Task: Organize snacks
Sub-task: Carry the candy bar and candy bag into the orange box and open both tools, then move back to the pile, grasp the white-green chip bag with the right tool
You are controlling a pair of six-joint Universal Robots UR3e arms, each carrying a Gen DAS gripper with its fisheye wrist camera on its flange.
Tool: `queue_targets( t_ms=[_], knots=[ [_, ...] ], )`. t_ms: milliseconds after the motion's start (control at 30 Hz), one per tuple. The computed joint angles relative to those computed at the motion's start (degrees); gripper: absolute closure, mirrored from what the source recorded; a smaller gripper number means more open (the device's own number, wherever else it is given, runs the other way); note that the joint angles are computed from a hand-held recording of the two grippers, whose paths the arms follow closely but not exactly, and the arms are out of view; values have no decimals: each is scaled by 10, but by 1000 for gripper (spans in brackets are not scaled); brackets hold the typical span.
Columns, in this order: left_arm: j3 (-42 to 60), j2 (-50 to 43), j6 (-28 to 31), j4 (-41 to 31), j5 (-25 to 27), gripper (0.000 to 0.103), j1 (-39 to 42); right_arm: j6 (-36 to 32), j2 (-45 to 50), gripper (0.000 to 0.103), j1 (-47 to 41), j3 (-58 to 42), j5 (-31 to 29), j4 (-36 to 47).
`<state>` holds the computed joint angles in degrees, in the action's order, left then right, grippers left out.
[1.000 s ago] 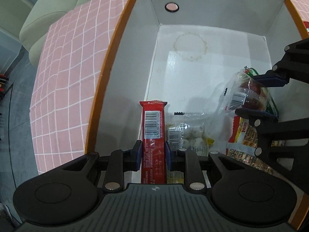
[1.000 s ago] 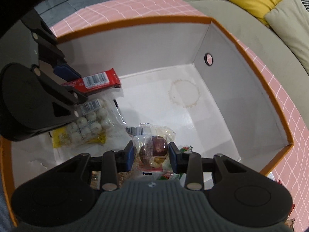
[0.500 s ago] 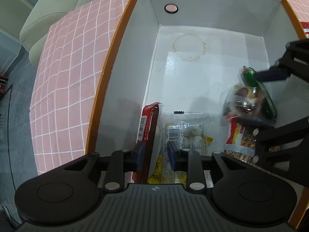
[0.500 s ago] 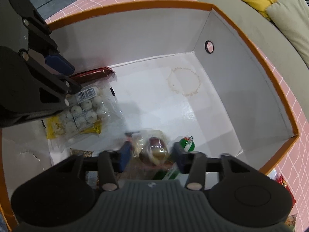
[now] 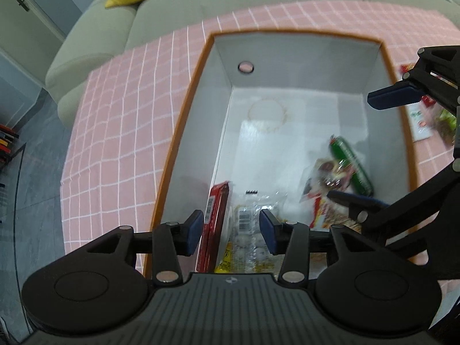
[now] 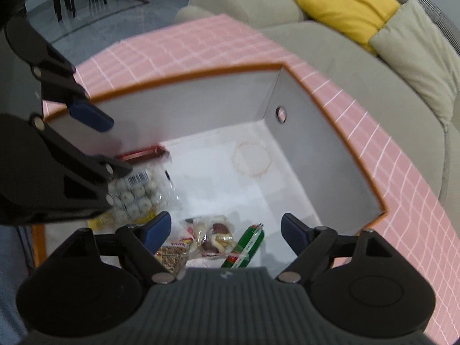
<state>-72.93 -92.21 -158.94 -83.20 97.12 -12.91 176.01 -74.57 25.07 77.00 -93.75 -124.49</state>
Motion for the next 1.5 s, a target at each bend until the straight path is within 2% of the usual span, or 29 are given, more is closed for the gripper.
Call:
queue_targets(
  t_ms=[267,433,700,900,1000,1100,1267,1333,1500],
  knots=[
    [36,27,-44,-6,4,50,-35,13,-93,16,4,77,-25,-41],
    [40,46,-87,10,3,49,-58,31,-173,16,2,162,-53,-84],
    [3,77,-149,78,-5,47,-121,81,-316,16,-19,320,-101,-138],
    [-81,109,-215,150,-14,45,-171,130,-434,16,-44,437,-110,-151],
    [-128,123,-244,190,-26,44,-191,151,-484,16,-39,494,-138,-164],
    [-168,126,-263,239,-24,44,-219,178,-531,16,-37,537,-155,-150],
    [-202,106,-288,298,-36,44,-251,184,-621,16,-69,602,-154,-117],
    [-205,92,-302,309,-33,45,-263,175,-655,17,-93,619,-140,-94],
    [-208,57,-310,331,-28,54,-290,125,-742,18,-178,647,-93,-27]
  ],
)
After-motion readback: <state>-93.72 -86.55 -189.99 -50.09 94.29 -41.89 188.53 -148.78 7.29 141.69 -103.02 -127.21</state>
